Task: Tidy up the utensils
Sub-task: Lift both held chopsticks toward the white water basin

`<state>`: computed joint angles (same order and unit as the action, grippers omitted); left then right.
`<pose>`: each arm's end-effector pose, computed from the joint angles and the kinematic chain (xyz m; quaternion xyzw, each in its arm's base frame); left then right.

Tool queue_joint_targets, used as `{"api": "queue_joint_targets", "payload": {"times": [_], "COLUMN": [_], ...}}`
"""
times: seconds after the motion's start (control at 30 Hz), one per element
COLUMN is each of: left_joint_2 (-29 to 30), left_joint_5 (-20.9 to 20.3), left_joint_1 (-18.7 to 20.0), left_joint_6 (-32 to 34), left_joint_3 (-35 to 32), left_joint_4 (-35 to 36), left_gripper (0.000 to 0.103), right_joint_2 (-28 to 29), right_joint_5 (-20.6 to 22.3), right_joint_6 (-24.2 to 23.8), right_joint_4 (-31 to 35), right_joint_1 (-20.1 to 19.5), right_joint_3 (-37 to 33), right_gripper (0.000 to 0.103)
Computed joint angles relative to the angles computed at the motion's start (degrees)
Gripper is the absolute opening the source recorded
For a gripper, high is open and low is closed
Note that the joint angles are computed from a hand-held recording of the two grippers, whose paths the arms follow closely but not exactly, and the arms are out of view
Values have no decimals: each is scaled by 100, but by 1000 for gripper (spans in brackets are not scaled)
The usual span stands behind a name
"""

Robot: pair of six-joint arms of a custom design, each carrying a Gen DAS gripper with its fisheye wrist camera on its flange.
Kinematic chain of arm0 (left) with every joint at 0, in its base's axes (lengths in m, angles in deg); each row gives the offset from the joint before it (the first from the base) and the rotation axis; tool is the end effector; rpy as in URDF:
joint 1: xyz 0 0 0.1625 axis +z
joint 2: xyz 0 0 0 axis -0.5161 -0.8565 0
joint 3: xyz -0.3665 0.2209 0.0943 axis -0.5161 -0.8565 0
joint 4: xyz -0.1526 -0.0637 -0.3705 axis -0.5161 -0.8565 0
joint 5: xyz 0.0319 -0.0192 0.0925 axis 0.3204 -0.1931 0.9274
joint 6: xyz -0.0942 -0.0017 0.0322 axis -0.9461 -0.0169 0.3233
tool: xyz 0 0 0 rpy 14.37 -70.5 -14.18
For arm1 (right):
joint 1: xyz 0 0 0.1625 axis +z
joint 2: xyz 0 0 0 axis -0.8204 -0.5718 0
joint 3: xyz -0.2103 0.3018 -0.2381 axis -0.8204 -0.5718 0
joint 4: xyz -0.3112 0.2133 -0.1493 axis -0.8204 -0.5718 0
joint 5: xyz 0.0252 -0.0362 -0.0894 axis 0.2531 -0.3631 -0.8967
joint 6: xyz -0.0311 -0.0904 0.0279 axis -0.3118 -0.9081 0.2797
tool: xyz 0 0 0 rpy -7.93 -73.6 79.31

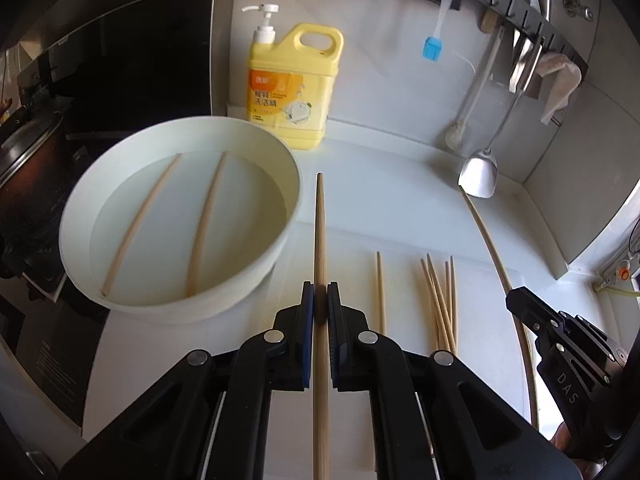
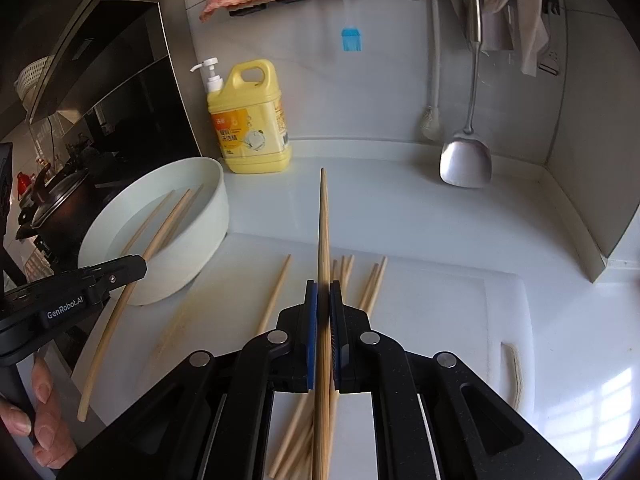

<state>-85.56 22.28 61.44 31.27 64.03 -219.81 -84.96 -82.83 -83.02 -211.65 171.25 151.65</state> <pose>-0.1154 -0.3136 0.2158 0.0831 0.8920 -0.3363 0.2904 0.2484 -0.3236 0.0986 0.2366 -0.9033 0.2699 0.2350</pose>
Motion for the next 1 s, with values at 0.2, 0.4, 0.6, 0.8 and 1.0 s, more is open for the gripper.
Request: {"api": "queue_joint_targets", "payload": {"times": [0.2,0.4,0.6,0.8,1.0], "left_joint_2": [-539,-505,-154,226,538], "left_joint_5": [215,-16,-437,-848,-1134], "left_joint_1": [745,1925,2926,3635,4055], "left_joint_6": [1319,3193,4410,5035,5287], "left_joint_3": [-381,-943,-1411,-1725,-1935], "left_joint_4": [-146,-980,-1606,-1852,-1906], "left_gripper": [7,7,7,7,7], "right_joint_2": [571,1407,2170,2709,3014], "right_joint_5": [1,30,165,364,514], "right_joint_6": [516,959,1332,1749,2146], "right_joint_4": [657,1301,1848,2436,3150], "right_joint_1": [609,953,1046,972,833], "right_joint_3": [-1001,-2228,-3221,-3863,-4318], "right_gripper": [6,6,6,6,6]}}
